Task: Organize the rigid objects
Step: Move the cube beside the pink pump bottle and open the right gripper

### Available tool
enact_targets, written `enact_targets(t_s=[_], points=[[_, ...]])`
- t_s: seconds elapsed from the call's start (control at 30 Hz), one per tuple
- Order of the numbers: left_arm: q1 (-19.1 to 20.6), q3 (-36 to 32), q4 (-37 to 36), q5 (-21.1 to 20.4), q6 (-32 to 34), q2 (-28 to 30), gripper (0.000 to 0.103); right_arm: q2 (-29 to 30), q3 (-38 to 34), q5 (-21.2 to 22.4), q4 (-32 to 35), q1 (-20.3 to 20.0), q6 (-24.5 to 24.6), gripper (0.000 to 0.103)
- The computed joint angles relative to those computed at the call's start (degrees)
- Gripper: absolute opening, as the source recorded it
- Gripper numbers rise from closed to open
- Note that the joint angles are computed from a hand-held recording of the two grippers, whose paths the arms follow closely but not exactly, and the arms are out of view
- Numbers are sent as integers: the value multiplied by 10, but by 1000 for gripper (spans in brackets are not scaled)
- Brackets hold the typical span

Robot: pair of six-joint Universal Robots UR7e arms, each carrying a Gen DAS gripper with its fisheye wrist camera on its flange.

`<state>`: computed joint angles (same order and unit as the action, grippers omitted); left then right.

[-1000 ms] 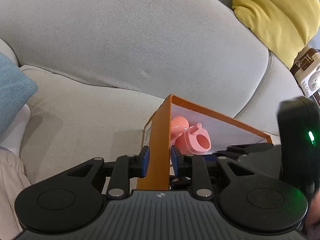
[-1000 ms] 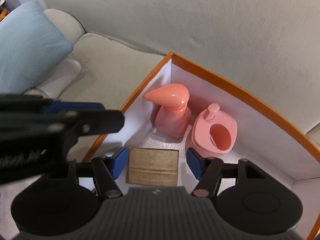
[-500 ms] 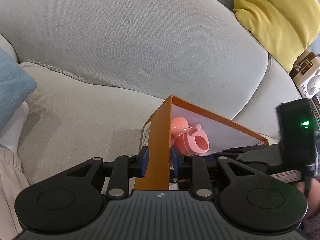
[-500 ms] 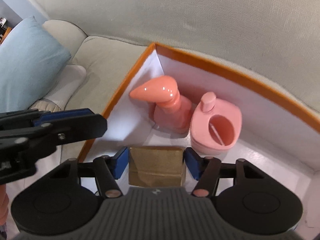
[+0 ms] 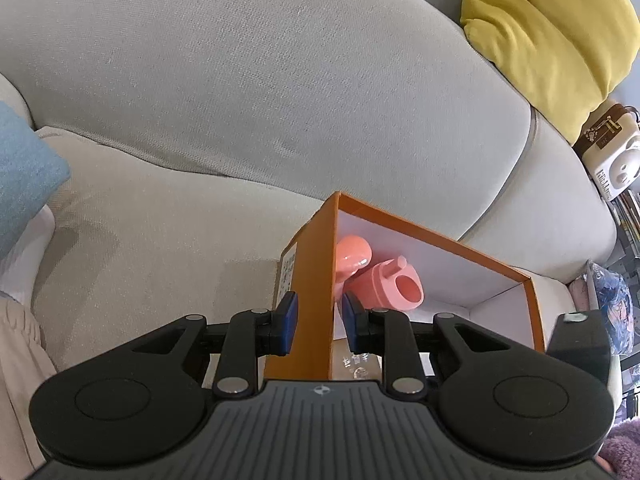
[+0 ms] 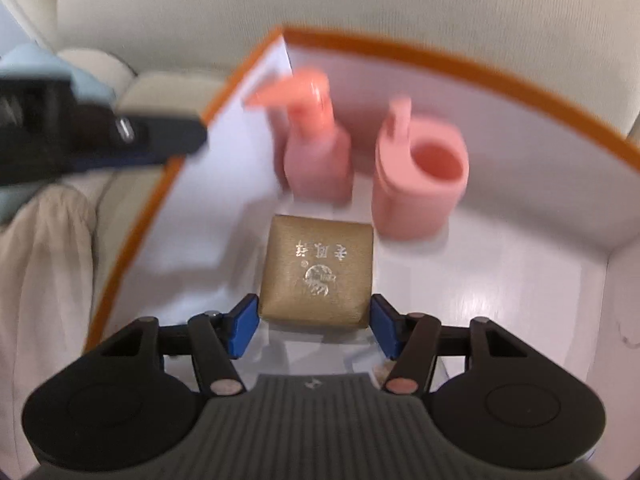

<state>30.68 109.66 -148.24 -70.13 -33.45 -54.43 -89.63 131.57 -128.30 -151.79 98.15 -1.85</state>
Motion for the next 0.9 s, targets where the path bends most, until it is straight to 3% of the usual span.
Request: enact_targets(t_s=[0.17, 0.33, 0.47, 0.57, 0.73, 0.9], points=[[1, 1, 6, 2, -4, -1, 29, 2, -6, 18, -16, 4, -16, 61], [1, -1, 4, -1, -3, 0, 29, 17, -18, 12, -16, 9, 1, 62], [1, -2, 6, -1, -4, 0, 29, 4, -17, 55, -12, -4, 29, 62], [0, -1, 5, -2, -3, 0, 29, -30, -13, 77, 13, -12, 4, 67], [0, -2, 7, -3, -1, -1, 29, -17, -30, 63, 36, -2, -46, 56], [0, -5, 10, -3, 0, 2, 29, -32, -40, 66, 96, 4, -64, 59]])
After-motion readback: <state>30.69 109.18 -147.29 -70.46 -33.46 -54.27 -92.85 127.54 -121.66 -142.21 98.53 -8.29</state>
